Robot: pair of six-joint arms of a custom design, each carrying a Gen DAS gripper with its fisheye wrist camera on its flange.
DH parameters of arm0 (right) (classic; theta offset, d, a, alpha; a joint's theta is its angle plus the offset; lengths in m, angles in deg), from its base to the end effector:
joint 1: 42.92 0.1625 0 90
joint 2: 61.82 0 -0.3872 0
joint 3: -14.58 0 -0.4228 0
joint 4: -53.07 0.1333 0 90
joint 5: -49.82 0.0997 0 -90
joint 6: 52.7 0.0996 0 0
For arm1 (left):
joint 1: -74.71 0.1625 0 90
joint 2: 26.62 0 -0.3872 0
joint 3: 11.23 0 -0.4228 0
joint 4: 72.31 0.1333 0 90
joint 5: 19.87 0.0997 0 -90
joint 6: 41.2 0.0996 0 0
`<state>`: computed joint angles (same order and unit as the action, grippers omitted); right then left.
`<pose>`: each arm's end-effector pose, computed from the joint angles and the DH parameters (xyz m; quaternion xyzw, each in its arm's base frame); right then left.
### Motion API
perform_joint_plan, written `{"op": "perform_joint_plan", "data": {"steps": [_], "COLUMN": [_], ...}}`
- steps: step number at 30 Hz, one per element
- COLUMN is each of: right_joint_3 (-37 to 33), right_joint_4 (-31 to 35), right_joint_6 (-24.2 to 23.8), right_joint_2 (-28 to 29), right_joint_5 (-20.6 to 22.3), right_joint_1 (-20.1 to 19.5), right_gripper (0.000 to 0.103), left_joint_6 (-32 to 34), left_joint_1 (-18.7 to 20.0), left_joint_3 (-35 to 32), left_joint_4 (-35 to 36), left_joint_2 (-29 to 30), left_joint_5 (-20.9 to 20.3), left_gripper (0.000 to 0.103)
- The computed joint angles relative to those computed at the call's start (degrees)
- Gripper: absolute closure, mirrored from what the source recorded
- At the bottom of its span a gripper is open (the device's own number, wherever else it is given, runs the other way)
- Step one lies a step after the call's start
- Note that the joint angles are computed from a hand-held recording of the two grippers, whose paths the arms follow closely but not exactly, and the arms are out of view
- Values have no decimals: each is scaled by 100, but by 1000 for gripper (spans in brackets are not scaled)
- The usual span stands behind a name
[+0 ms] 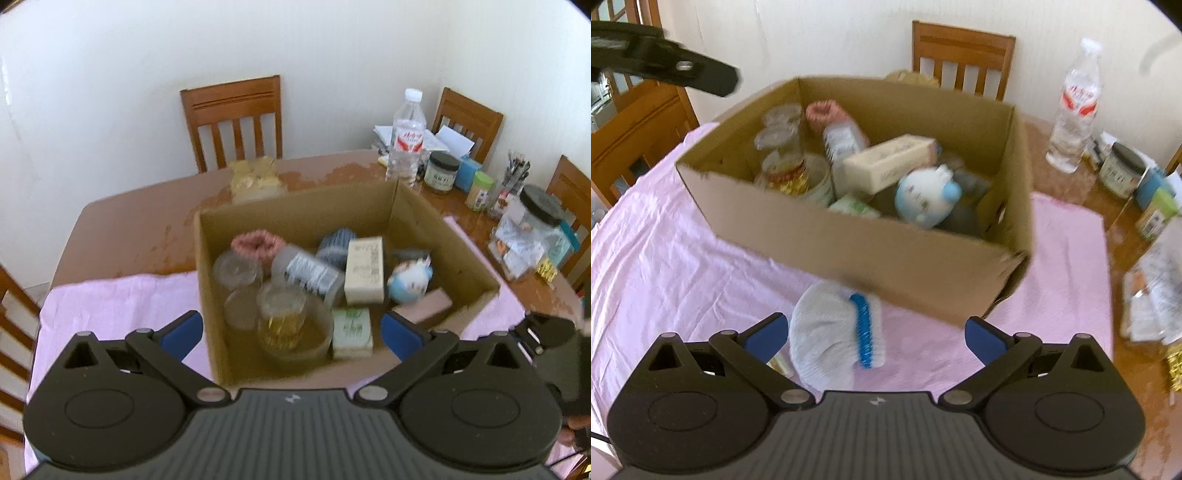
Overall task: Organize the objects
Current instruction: 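Move the left tool toward the C&S tissue pack while the right tool approaches the grey glove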
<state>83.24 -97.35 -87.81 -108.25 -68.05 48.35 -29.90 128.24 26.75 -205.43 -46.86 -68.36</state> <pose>0.1043 -0.7889 0.2755 0.2115 -0.8959 0.2375 0.3101 -0.3676 -0.8326 0.1430 0.2982 0.8657 -0.2758 0.2927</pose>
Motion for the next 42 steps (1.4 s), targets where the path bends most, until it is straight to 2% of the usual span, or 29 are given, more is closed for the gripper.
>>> {"op": "perform_joint_plan", "data": {"steps": [3,6,14,16,21,26,36,42], "right_joint_3": [-126,-120,-388,-421,-279,-19,260,265], "right_joint_4": [49,-56,-407,-458,-494,-633,-513,-549], "right_joint_6": [151,229,270,263,418,508,4,-95], "right_joint_2": [206,315,753,817,672,412,46,45], "right_joint_5": [-202,-283,-605,-768,-766,-809,-434,-357], "right_joint_1": [2,0,26,26,-38,-155,-357,-366], "right_gripper": [0,0,0,0,0,0,0,0], "left_joint_6": [119,-87,-631,-737,-892,-899,-586,-660], "left_joint_1": [-15,6,66,78,66,48,20,35], "left_joint_3": [822,1343,2113,2197,2214,2242,2073,1985], "left_joint_4": [-602,-787,-882,-854,-705,-573,-89,325], "left_joint_2": [-351,-609,-986,-1021,-965,-913,-544,-374], "left_joint_5": [271,336,394,391,488,260,-385,-314], "left_gripper": [1,1,1,1,1,1,1,1]}}
